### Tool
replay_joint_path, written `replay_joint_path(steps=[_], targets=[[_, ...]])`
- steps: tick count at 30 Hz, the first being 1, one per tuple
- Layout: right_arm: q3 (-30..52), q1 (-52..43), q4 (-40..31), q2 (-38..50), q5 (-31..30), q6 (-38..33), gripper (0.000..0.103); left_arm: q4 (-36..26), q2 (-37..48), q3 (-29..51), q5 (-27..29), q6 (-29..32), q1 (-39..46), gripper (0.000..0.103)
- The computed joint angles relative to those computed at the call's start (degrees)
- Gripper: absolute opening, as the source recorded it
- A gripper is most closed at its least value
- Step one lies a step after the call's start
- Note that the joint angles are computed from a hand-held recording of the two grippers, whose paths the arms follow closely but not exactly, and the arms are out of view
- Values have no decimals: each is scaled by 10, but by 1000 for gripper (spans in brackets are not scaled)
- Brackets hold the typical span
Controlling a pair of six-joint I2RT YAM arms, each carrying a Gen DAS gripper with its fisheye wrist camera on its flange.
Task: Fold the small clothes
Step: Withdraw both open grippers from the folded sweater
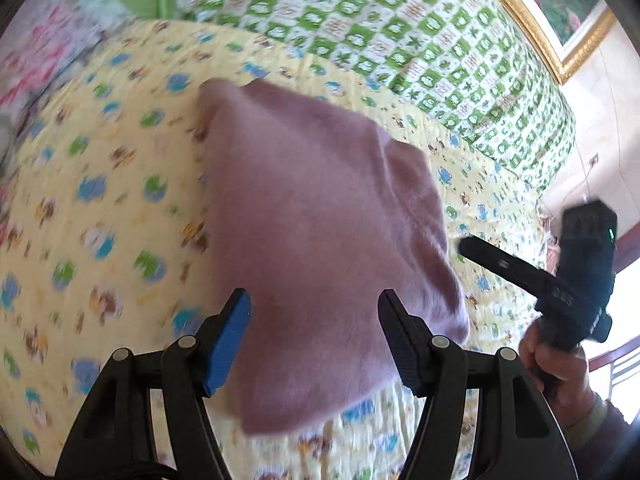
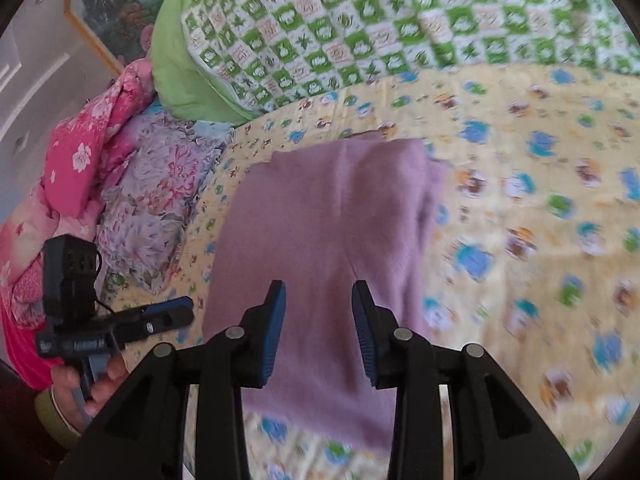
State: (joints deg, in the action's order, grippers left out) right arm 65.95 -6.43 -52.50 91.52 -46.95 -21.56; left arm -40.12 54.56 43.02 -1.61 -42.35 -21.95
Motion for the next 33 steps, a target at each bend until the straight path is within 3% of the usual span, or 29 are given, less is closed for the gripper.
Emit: replay_joint_path(steps=[5, 9, 17, 21, 24, 29, 33], targets=[[34, 35, 31, 94, 76, 20, 32, 72, 101, 0, 28, 26, 20, 65], [36, 25, 38, 121, 68, 7, 27, 94, 149, 3, 9, 38, 13, 65], [7, -12, -7, 20, 52, -15, 30, 40, 90, 8, -18, 9, -22, 68], [-31, -53, -46, -45, 39, -50, 34, -3, 11, -26, -60, -59, -74, 73], [-62, -80, -72, -86, 40, -78, 43, -51, -31, -45, -126, -131, -151, 73], [-120, -114, -96, -167, 55, -120, 46, -134, -51, -49, -230, -260, -289, 75], [-167, -133, -109, -246, 70, -139, 56, -232, -25, -30, -332, -423, -414, 81]])
